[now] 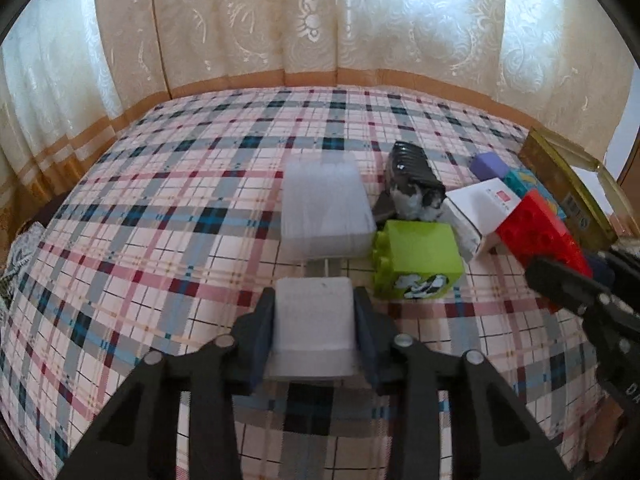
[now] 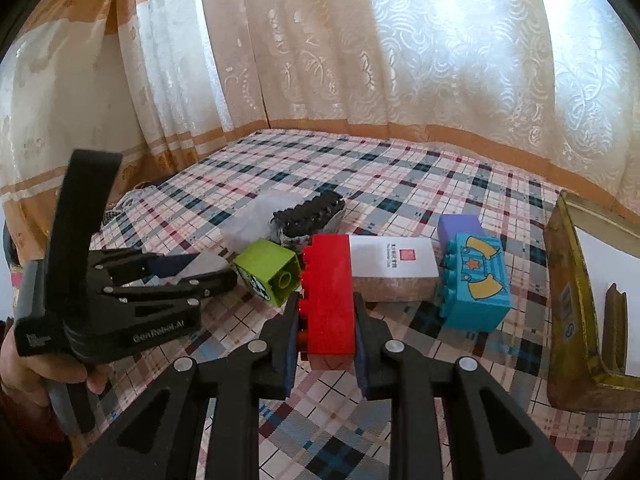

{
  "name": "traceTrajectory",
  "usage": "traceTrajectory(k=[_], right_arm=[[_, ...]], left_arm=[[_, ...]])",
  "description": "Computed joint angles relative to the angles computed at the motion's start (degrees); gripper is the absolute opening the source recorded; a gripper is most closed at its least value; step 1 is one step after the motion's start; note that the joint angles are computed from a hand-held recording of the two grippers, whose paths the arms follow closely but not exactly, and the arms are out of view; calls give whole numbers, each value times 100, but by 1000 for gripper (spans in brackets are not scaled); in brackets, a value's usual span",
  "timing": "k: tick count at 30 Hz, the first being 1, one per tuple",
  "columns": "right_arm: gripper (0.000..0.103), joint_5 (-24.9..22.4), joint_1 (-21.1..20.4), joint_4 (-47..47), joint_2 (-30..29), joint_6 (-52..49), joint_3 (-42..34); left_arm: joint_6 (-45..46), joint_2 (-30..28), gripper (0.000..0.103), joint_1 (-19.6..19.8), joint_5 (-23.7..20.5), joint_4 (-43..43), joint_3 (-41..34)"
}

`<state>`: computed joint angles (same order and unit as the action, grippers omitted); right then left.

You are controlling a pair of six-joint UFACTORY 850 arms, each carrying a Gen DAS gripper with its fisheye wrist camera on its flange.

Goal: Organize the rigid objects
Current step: 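Grasp the white plug charger with the left tool while the right tool grasps the red brick, then carry charger and red brick over the tin tray and release both inside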

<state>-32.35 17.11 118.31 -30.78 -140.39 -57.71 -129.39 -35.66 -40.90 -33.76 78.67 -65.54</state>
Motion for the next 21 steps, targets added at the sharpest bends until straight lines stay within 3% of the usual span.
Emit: traceTrajectory(k=[5, 15, 21], right_arm=[[25, -285, -77, 361, 93, -297, 132], [25, -574, -249, 823, 166, -384, 205], [25, -672, -244, 1239, 261, -927, 372]], left_arm=[[-252, 53, 37, 11, -8, 58, 81], [-1709, 325, 37, -283, -1083, 481, 505], [-1802, 337, 37, -379, -1452, 346, 523]])
